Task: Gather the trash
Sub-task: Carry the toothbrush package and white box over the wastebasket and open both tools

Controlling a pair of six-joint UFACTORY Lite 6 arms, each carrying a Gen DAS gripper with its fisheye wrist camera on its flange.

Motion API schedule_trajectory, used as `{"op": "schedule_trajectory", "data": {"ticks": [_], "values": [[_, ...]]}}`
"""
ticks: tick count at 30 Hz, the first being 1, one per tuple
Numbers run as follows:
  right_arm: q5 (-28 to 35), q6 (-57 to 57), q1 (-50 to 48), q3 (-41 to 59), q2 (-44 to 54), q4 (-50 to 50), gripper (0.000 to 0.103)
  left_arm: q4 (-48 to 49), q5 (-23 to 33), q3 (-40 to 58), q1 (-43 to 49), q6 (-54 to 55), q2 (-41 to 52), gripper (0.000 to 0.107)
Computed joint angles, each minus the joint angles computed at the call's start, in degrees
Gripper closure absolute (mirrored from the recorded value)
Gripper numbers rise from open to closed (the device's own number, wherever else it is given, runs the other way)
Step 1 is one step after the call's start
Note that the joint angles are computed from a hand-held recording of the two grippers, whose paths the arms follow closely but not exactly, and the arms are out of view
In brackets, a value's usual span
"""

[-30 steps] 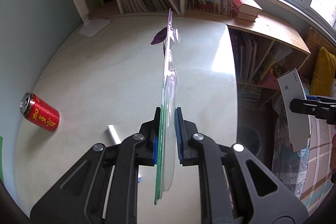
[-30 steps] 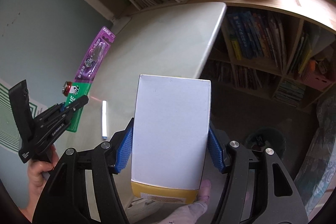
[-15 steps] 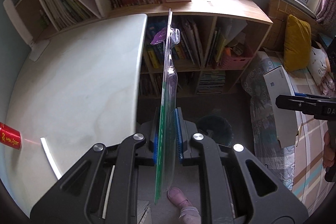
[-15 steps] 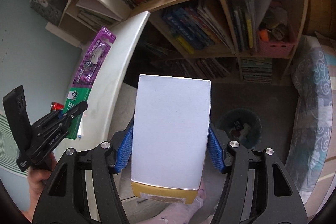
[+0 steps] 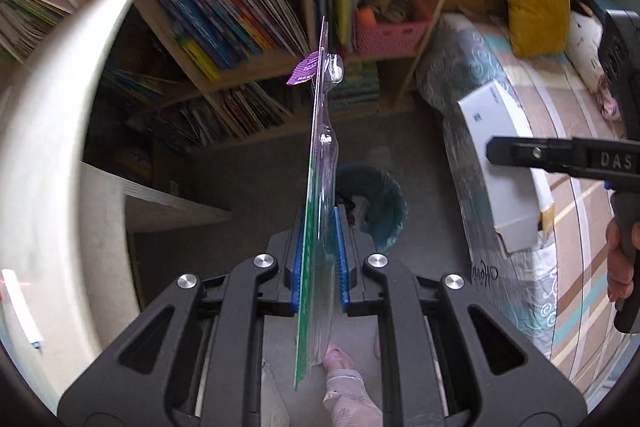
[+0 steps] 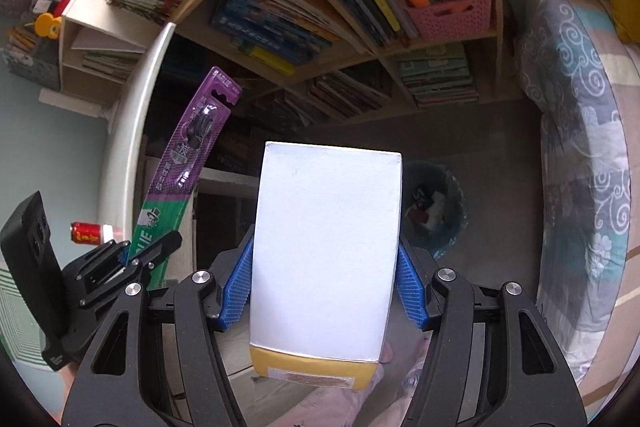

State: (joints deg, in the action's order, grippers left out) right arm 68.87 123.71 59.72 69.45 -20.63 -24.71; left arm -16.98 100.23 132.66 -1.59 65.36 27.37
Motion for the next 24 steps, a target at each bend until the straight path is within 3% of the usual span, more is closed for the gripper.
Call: {"op": "schedule_trajectory", "data": {"ticks": [2, 6, 9, 17, 24], "values": [[-6.2, 1.9, -1.6, -9.7, -4.4, 0.8, 0.04, 3.0, -3.8, -12.0, -2.2, 1.3, -4.7, 0.096], [-17.0, 5.3, -4.4, -25.1, -10.3, 1.2, 0.04, 5.0, -18.0, -36.0, -4.8, 2.5, -14.5, 0.096], [-24.8, 8.4, -6.2, -34.6, -12.7, 1.2, 0.04, 6.9, -25.7, -47.4, -6.6, 2.0, -17.8, 0.096], [-42.1, 7.7, -13.6, -47.0, -11.1, 1.7, 0.04, 11.3, -37.2, -61.0, -10.0, -0.4, -17.5, 0.096], [-52.0, 2.5, -20.2, -51.9, -7.6, 4.1, 0.04, 13.2, -43.1, -64.9, -13.0, -4.1, -14.3, 0.096]]}}
